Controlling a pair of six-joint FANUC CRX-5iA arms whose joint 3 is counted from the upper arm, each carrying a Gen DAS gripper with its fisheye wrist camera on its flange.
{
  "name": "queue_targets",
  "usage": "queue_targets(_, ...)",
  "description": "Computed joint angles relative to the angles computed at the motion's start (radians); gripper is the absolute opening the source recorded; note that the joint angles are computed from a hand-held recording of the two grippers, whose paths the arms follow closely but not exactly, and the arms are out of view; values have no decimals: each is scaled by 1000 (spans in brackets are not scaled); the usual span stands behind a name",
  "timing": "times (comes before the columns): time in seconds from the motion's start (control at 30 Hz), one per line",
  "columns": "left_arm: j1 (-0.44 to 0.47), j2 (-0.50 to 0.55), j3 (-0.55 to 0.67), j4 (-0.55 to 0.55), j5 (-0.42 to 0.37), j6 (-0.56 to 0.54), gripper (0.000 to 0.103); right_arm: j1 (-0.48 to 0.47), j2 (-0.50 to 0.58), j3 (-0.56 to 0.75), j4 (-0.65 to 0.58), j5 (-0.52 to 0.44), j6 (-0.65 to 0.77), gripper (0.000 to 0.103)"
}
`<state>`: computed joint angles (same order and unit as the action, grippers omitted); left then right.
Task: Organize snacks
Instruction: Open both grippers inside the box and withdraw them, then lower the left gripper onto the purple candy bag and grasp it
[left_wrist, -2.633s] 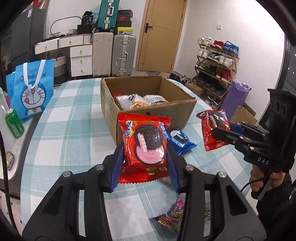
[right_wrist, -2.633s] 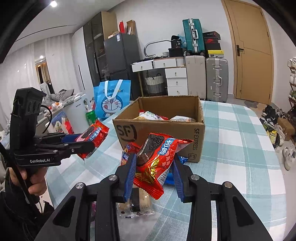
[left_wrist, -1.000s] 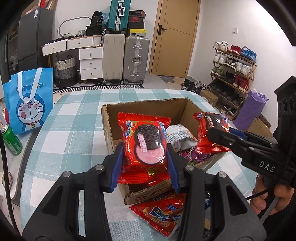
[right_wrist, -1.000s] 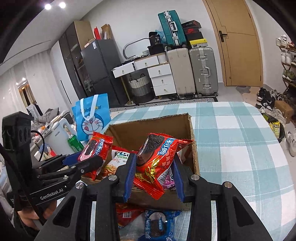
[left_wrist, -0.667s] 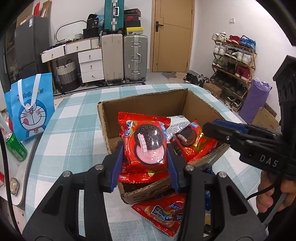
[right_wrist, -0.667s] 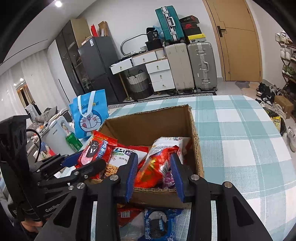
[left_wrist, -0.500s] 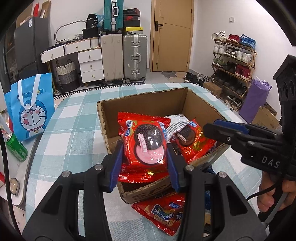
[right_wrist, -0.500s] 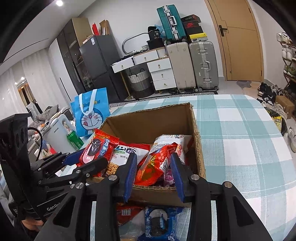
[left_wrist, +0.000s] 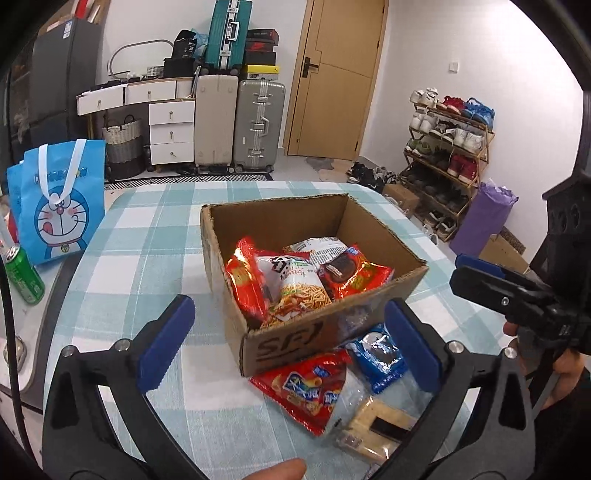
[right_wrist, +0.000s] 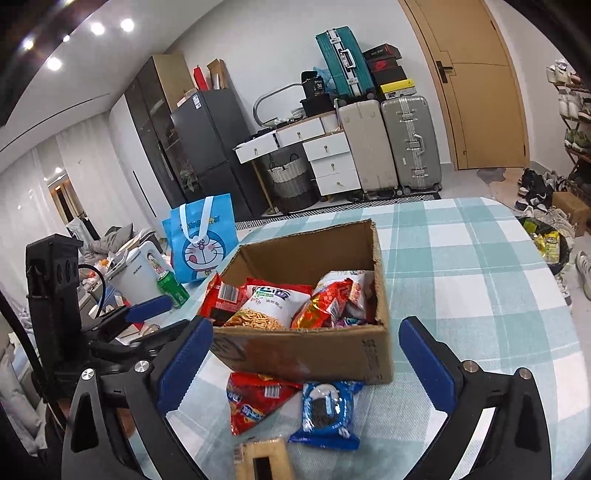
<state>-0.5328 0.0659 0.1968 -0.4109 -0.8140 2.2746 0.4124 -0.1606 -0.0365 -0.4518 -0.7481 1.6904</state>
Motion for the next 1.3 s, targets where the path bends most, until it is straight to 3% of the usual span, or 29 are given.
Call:
queue_targets(0.3,-32,-101,-93,-15,-37,34,102,0,-85,-95,35,-11,-53,102)
queue_targets(0.47,-78,-116,-104,-70,-83,79,103,9,-107,-136,54,-30,-49,102)
queue_targets(0.57,-80,-120,-117,-58,-83,79,103,57,-114,-159,144,-20,-86,102)
queue_targets(0.67,-95,-118,-114,-77,-119,95,102,74,-117,-159,157,-31,-76,102)
queue_targets(1.3,-146,-164,-204,-26,-134,127,102,130,-172,-219,228,-86,-84,102)
